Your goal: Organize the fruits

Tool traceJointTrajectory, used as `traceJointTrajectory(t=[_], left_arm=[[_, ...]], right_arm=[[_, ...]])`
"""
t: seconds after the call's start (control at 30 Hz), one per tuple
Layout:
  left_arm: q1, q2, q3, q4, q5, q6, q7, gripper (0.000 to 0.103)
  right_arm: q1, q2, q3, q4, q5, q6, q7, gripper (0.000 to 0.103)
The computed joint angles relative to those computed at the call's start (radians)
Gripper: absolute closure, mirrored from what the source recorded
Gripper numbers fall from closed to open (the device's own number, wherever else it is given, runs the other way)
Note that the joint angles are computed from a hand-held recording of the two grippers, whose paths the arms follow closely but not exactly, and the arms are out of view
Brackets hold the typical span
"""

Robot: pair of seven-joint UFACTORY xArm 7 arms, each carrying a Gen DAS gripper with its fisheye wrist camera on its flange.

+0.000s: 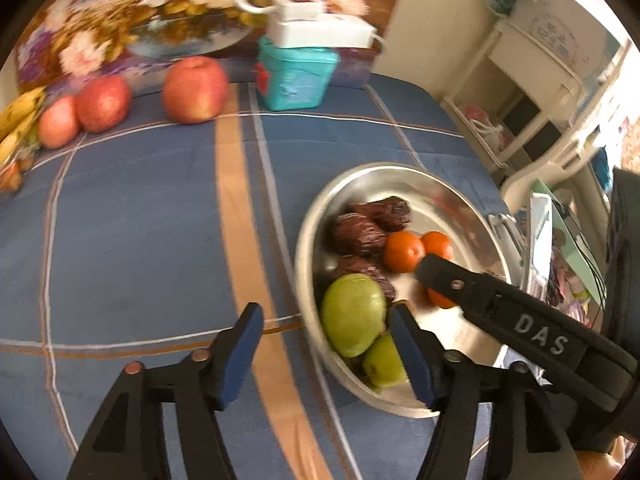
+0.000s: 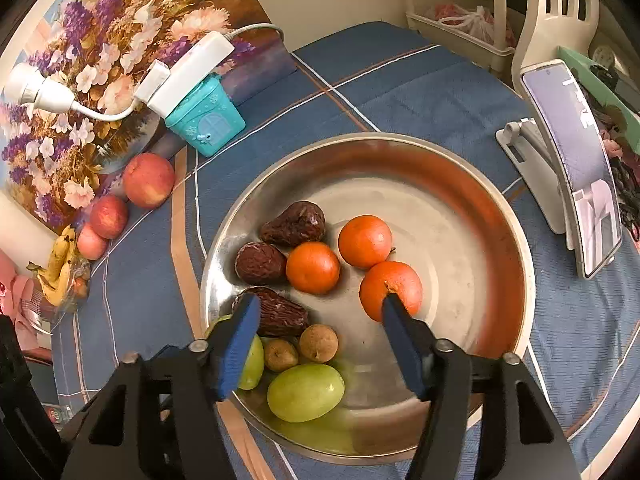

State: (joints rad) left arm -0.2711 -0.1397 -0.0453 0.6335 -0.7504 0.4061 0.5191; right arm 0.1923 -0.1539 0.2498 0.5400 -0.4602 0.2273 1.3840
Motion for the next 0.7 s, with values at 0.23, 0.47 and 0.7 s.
traceJointTrajectory(t=[0.23, 0.47, 0.7], left_arm=[[0.094, -0.017, 0.010, -0.046, 0.182, -0.050, -0.231, 0.018], [0.194, -0.037, 0.012, -0.114, 0.443, -0.151, -0.501, 0.000], [0.310, -0.107, -0.021, -0.181, 0.757, -0.192, -0.736, 0.000]], right_arm=[[-0.001, -0.007, 0.009, 0.007, -0.024, 0.029, 0.006, 0.030], [0.032, 0.013, 0.017, 0.046, -0.047, 0.080, -0.006, 0.029], [0.084, 0.049, 0.034, 0.102, -0.167, 0.124, 0.042, 0.006]])
